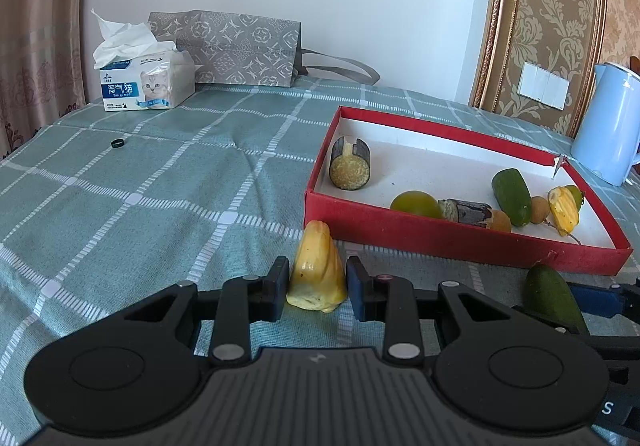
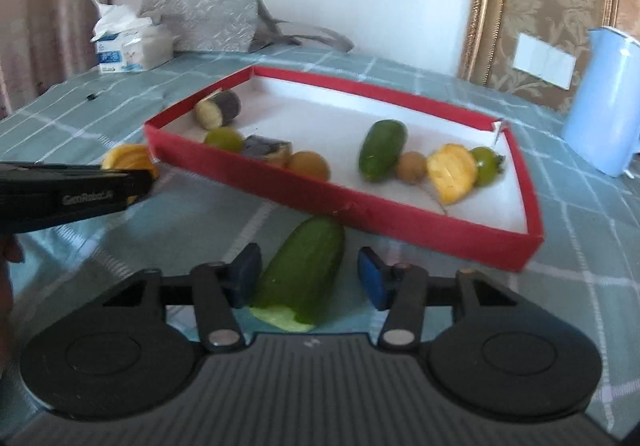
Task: Organize fruits
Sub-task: 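Hold the star fruit in the left gripper while the right gripper reaches and grasps the green cucumber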
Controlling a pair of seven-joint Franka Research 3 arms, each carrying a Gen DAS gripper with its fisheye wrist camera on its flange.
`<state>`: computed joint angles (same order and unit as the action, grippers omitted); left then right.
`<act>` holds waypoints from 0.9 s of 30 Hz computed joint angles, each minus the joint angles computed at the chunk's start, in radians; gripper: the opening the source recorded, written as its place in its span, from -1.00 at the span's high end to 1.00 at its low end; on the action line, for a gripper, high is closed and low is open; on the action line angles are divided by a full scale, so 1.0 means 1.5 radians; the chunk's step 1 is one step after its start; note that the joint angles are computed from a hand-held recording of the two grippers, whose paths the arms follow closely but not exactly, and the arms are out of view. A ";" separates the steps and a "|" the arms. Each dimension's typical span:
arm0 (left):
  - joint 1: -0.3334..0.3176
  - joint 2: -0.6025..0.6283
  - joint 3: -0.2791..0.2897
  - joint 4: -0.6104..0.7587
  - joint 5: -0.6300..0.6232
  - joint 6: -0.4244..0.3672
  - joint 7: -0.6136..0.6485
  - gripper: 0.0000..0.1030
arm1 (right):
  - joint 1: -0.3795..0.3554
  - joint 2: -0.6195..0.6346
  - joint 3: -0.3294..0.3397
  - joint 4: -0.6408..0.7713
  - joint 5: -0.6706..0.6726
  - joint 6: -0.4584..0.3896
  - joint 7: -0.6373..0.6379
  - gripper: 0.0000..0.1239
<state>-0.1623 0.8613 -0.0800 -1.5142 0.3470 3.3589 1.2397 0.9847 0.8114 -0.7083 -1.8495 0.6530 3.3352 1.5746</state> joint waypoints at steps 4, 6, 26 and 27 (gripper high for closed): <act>-0.001 0.000 0.001 0.001 -0.001 0.000 0.001 0.40 | 0.038 0.027 -0.047 0.001 0.004 -0.014 0.014 0.02; -0.002 0.000 0.002 0.001 -0.002 0.000 0.001 0.40 | 0.015 0.008 -0.023 -0.006 -0.003 -0.003 0.019 -0.03; -0.005 0.000 0.005 0.000 -0.004 0.000 0.002 0.40 | -0.007 -0.002 0.025 -0.005 0.112 0.030 -0.100 -0.44; -0.004 0.000 0.005 0.000 -0.004 0.001 0.002 0.40 | -0.013 -0.009 0.029 -0.007 0.094 0.022 -0.093 -0.47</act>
